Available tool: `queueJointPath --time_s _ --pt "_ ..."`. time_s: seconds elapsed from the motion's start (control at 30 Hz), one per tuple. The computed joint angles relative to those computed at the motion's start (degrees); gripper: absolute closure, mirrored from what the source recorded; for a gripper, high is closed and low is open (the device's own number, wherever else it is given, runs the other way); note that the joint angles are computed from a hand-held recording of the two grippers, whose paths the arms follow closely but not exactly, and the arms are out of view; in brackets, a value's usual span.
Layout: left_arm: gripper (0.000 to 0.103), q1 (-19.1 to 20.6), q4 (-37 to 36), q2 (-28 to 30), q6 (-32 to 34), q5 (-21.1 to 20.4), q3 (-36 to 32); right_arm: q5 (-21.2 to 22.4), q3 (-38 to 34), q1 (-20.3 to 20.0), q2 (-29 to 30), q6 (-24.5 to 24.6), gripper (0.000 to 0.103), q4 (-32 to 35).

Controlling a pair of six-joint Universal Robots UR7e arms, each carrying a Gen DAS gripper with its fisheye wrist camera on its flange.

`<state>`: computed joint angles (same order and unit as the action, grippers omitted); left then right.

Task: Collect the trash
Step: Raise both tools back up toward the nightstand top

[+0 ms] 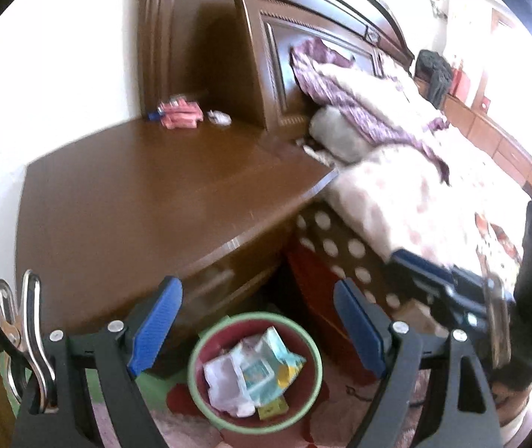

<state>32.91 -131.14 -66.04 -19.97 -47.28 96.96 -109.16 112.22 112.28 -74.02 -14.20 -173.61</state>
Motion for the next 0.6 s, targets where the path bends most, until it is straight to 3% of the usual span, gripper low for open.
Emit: queueJointPath --time_s 0.37,0.6 --pt "0.016 2.78 -2.43 7.91 9.66 6.64 -14.25 -0.08 -10.66 1.51 6.8 -6.67 0.073 0.49" --pt "0.016 6.05 -4.21 15.1 14.13 6.61 -25.31 0.05 -17.19 1.15 11.79 -9.99 0.071 -0.31"
